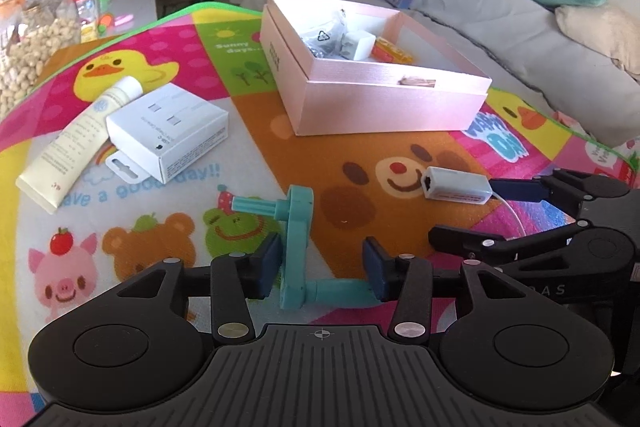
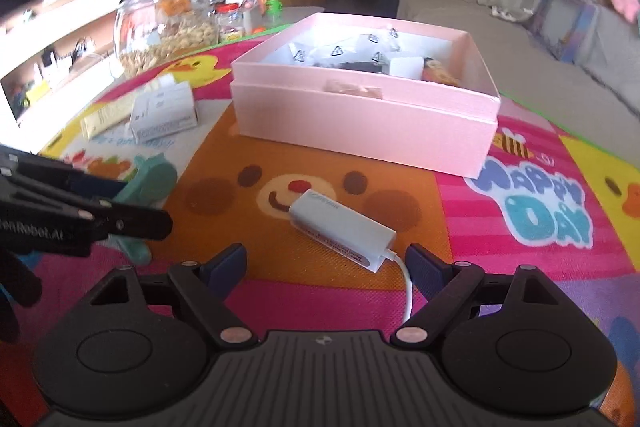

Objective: Organize rigid objects
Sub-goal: 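Lift the teal hair dryer with the left gripper while the right grasps the white USB adapter, then carry the hair dryer and USB adapter over the pink box and release both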

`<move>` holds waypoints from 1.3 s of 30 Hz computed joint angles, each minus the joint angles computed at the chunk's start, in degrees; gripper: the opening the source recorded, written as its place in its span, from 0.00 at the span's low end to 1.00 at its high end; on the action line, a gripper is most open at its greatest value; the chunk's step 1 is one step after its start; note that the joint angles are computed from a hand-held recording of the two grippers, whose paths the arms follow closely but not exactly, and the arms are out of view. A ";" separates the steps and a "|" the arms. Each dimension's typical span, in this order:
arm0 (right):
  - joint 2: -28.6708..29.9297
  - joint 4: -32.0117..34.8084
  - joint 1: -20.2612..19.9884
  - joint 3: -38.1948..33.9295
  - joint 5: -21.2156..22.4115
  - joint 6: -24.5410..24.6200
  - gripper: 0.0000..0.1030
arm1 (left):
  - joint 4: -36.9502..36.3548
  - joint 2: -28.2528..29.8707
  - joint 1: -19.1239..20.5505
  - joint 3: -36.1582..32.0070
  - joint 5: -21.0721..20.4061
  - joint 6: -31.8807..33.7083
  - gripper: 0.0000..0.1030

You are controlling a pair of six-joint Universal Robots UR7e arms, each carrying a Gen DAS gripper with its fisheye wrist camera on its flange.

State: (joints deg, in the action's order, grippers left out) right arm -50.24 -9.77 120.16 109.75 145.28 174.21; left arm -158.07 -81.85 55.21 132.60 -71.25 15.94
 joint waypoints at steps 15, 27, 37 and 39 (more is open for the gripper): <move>-0.57 4.20 1.36 -1.87 -2.58 -6.50 0.20 | -17.61 0.82 -0.35 6.69 1.00 6.07 0.14; -12.86 -6.61 7.27 1.74 -2.48 -15.38 0.20 | -17.05 -4.39 -3.41 2.24 -9.45 9.25 0.14; -18.37 -25.87 6.47 -2.09 -1.40 -42.40 0.22 | -17.66 12.14 -5.56 -18.84 -16.80 5.10 0.20; -18.15 -27.78 5.01 -2.56 -1.64 -44.93 0.42 | -14.08 15.21 -4.80 -22.51 -17.87 3.96 0.20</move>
State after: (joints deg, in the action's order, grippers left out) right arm -68.39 -37.55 125.17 107.19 143.65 129.28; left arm -172.15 -66.64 50.41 110.10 -89.13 19.90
